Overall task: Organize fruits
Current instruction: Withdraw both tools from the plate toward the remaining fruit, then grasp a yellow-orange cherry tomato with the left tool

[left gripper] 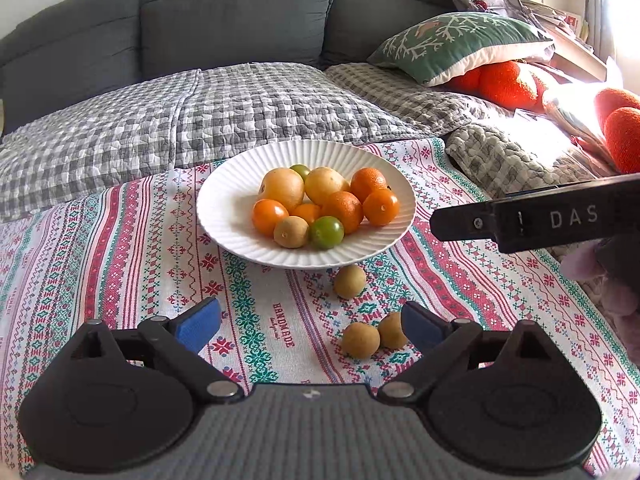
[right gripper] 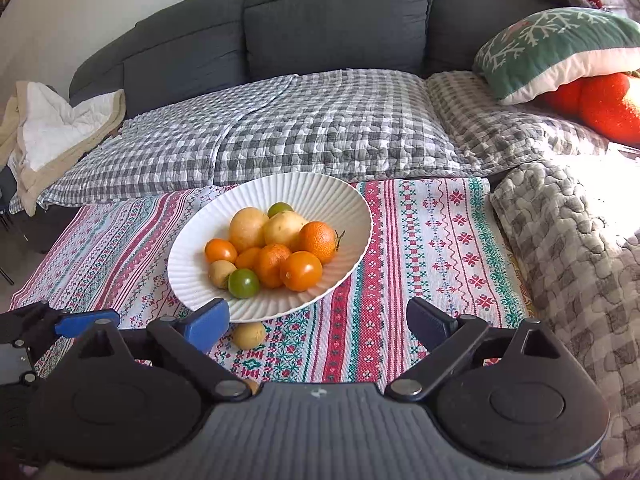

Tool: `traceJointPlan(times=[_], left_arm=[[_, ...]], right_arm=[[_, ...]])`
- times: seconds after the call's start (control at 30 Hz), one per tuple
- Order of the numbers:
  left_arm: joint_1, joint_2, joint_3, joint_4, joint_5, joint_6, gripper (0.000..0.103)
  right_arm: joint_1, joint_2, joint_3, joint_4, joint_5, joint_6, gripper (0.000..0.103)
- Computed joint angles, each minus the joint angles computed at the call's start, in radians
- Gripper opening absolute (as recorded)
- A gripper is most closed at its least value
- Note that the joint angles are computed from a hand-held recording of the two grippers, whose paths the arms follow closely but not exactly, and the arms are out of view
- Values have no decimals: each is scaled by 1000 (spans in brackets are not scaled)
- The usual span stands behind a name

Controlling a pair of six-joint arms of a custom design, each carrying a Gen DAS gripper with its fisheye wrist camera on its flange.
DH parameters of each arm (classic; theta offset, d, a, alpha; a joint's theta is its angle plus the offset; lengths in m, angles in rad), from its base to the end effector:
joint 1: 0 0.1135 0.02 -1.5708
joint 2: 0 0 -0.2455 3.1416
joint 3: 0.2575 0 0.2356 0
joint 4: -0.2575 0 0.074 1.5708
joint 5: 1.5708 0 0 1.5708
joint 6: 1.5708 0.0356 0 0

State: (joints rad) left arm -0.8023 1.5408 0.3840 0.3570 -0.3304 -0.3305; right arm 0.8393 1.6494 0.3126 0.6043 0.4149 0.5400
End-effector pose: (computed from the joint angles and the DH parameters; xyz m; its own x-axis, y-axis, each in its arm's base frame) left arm 0.1711 -0.1604 0.0972 -0.6412 0.2216 -0.7346 0.3329 0.9430 -0.0061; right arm 0.1641 0.1614 0.0793 -0.6304 0.0021 -0.7763 -0.1827 0.9715 0.1511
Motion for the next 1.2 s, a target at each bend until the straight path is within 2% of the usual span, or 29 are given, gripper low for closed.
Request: traceJointPlan(times=[0.23,0.43,0.67,0.83,0.9,0.93,1.07,1.2], left_arm=[[23,-85,-97,-8,4,-15,99],[10,-116,-180,5,12,-49,99],[-37,-81,-226,64,4,-71,99],[-66,-5,-216,123,19,-91,97],[-73,19,-204,137,34,-93,92],[-75,29,-196,138,44,-95,85],[-84,63,-175,148,72,-107,71],[-94,82,-154,152,76,-110,53]], right_arm=[[77,86,-15,25,81,34,101],[148,191,-60,134,132,26,102],[198,208,-126,192,161,43,102],[210,228,-135,209,170,55,102],[215,230,-136,212,174,52,102],[220,233,-139,218,175,50,102],[226,243,-143,232,178,35,102],[224,254,-143,239,177,24,102]])
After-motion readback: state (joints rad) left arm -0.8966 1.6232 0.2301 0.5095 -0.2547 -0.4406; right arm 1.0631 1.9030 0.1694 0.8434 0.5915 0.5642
